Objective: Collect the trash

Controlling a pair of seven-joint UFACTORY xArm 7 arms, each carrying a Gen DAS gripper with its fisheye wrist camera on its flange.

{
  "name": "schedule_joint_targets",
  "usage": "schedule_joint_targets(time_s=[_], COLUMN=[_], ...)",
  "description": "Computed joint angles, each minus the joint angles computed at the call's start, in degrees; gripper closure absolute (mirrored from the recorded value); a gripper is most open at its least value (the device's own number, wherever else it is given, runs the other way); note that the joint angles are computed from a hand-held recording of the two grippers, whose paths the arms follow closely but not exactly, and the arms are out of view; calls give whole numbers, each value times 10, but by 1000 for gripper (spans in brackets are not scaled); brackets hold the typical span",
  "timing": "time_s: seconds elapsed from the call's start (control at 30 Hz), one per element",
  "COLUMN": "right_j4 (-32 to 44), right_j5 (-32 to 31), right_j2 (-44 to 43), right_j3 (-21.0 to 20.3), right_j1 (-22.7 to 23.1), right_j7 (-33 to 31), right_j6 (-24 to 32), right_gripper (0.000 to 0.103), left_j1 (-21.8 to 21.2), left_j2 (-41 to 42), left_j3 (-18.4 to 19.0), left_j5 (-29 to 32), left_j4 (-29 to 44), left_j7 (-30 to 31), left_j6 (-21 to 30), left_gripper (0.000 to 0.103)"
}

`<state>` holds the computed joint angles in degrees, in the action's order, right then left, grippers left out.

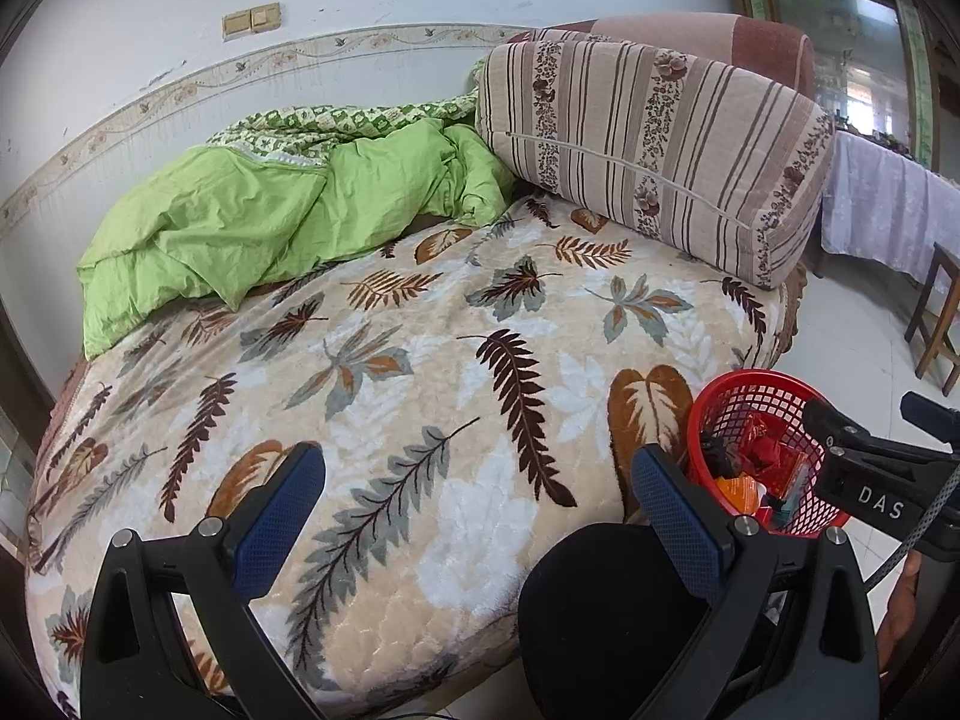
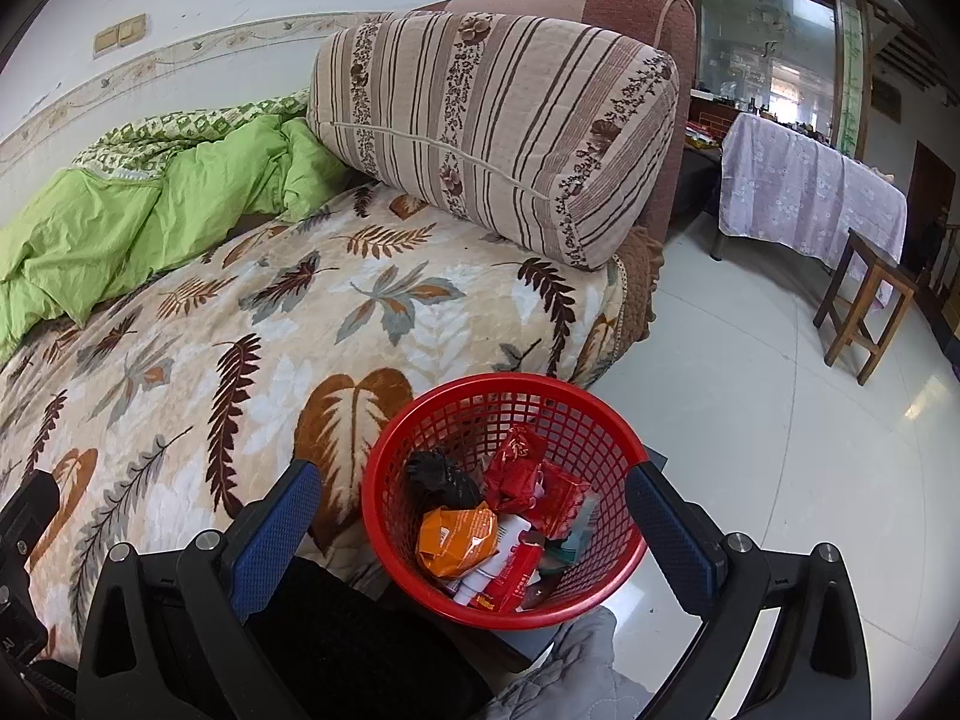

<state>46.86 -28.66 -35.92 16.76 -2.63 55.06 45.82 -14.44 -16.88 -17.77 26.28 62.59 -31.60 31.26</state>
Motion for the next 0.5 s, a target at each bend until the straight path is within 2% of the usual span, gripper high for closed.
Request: schedule_joint_targets(time_s=[0.07,0.27,0.4,0.5], right_j4=[5,57,129,204], right_j5=[0,-11,-38,-39], right_j2=[11,80,170,261], right_j3=[-2,-3,3,-2], right_j1=[4,16,35,68], right_j7=[-10,-42,-64,-90], right_j6=[-5,-31,-59,-65], right_gripper=[1,1,1,1], left_j1=[7,24,39,75], left_j2=[-1,-18,-20,-6], left_j3=[0,36,73,86], left_j5=[4,-39,-93,-103], left_j4=[3,-14,-28,-32], left_j7=[-11,-6,8,-13], left_j6=[7,7,5,10], left_gripper=[1,1,1,1])
